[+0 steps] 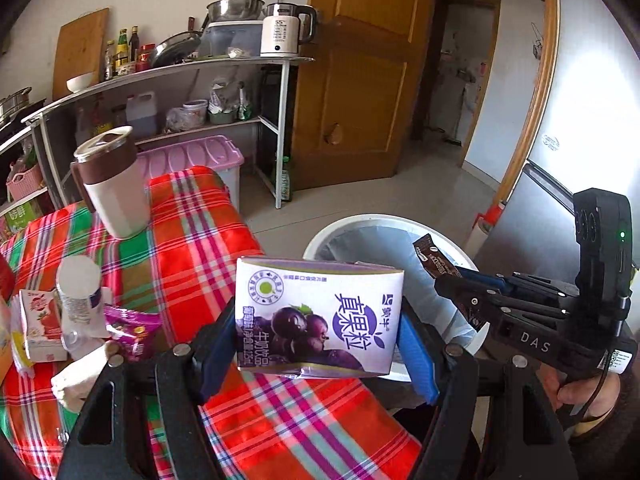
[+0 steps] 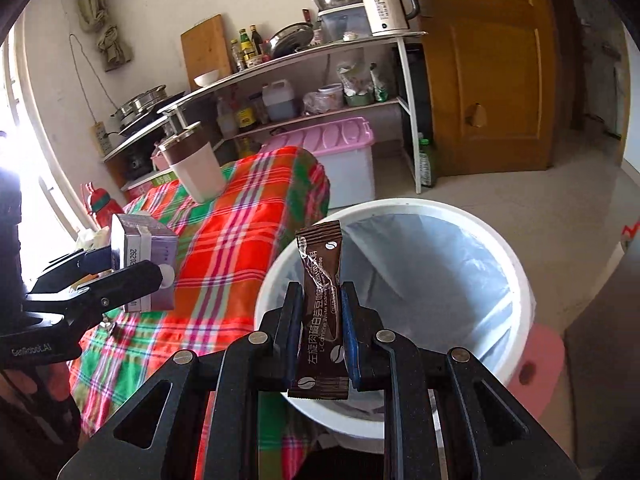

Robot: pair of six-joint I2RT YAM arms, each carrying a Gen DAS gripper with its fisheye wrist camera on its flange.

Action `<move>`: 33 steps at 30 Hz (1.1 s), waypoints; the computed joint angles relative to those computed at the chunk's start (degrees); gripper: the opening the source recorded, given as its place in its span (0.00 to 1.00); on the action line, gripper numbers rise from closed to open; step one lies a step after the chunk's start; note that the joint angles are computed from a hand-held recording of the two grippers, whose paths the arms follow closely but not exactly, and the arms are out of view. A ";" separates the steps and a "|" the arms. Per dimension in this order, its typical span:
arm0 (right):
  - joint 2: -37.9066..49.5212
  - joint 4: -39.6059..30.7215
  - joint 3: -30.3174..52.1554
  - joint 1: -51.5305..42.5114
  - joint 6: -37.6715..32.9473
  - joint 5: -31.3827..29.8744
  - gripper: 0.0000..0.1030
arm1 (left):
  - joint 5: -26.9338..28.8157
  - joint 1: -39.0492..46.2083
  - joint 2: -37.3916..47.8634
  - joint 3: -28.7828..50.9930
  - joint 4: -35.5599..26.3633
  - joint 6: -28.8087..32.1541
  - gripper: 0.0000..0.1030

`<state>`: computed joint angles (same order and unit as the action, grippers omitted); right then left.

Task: Collect trash
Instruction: 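Carry the carton and packet over the bin and open both tools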

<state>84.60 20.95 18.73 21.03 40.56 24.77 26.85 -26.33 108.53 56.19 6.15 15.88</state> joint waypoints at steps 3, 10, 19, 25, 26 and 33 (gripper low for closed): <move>-0.53 0.22 -1.73 -3.55 -0.78 -1.50 0.19 | -1.07 -2.82 1.54 1.08 0.28 -0.53 0.73; 2.27 2.65 -4.37 -10.49 -2.38 -4.24 0.19 | -2.59 -7.43 5.70 5.09 -1.61 -1.91 0.73; 6.66 4.30 -4.07 -14.27 -4.46 -5.59 0.20 | -3.24 -10.40 9.16 9.54 -4.32 -2.69 0.73; 7.45 2.35 -2.79 -14.46 -5.01 -4.89 0.31 | -2.81 -10.00 10.35 10.89 -5.17 -3.14 0.78; 7.51 2.17 -2.70 -14.48 -5.02 -4.72 0.36 | -2.84 -9.85 10.29 10.89 -5.21 -3.21 0.79; 4.55 0.85 -3.54 -12.38 -3.39 -3.54 0.45 | -1.42 -7.07 7.45 7.92 -3.66 -2.96 0.81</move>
<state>89.15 21.80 15.19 8.65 37.18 21.23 25.44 -33.40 115.98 64.12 2.49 12.92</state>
